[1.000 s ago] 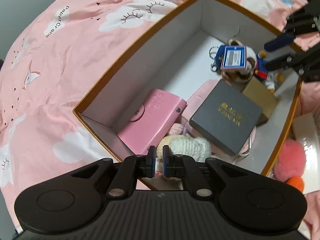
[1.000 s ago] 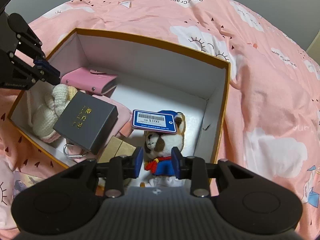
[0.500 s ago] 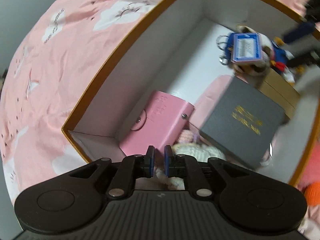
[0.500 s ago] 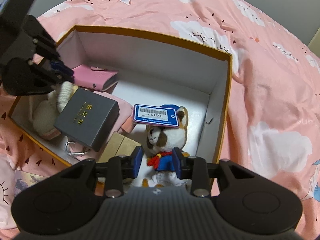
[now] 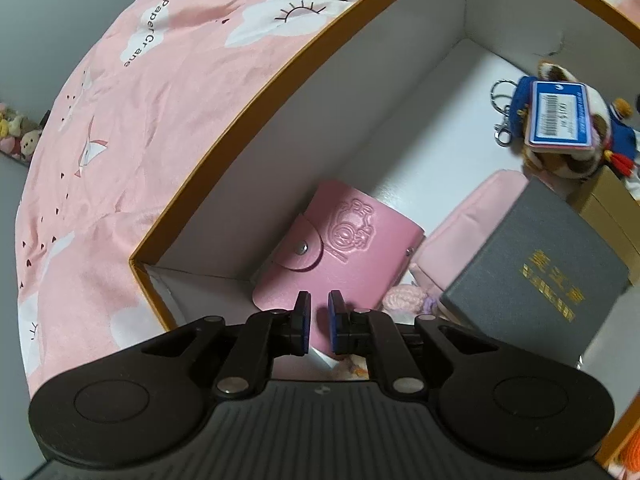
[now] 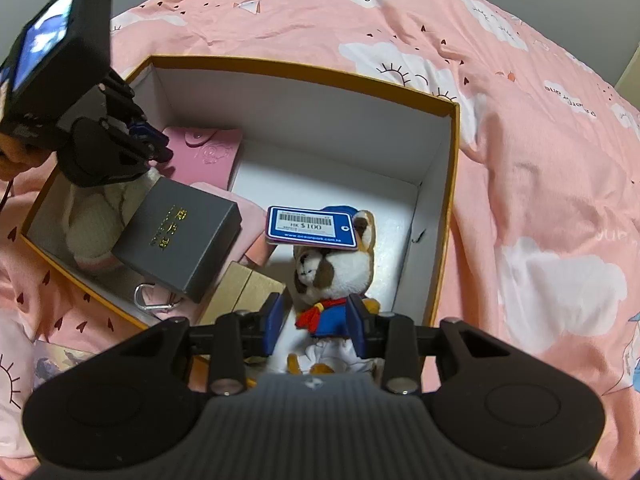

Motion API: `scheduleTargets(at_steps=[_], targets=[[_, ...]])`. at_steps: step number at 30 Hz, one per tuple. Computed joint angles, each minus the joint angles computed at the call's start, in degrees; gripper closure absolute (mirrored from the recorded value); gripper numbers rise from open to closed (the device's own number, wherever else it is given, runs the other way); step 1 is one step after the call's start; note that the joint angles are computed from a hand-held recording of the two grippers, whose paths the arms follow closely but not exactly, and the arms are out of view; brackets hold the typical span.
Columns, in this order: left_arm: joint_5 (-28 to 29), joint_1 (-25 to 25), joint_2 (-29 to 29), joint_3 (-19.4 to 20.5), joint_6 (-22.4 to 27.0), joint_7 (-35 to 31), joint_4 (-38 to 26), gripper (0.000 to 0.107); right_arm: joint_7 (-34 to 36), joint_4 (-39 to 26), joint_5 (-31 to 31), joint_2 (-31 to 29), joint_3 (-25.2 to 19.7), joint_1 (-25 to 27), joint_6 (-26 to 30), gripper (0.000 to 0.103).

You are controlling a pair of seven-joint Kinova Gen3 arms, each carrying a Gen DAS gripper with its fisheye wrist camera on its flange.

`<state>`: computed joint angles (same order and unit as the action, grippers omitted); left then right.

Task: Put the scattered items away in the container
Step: 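Withdraw both tools from the box toward the remaining items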

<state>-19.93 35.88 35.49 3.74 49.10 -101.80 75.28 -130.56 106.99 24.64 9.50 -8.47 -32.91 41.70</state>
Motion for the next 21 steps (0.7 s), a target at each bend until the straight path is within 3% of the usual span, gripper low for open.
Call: scheduleTargets(at_steps=[10, 16, 21], targets=[[-0.7, 0.2, -7.9, 0.8, -3.3, 0.9, 6.8, 0.094, -0.5, -0.2, 0.2, -0.5, -0.4, -0.4, 0.3, 0.064], [-2.4, 1.1, -12.8, 1.9, -2.4, 2.7, 9.9, 0.094, -2.2, -0.1, 1.6, -0.6, -0.5, -1.3, 0.3, 0.061], [1.3, -0.9, -17.3, 4.0, -0.5, 5.5, 11.8, 0.093, -5.0, 0.7, 4.2, -2.0, -1.1, -2.5, 0.6, 0.058]])
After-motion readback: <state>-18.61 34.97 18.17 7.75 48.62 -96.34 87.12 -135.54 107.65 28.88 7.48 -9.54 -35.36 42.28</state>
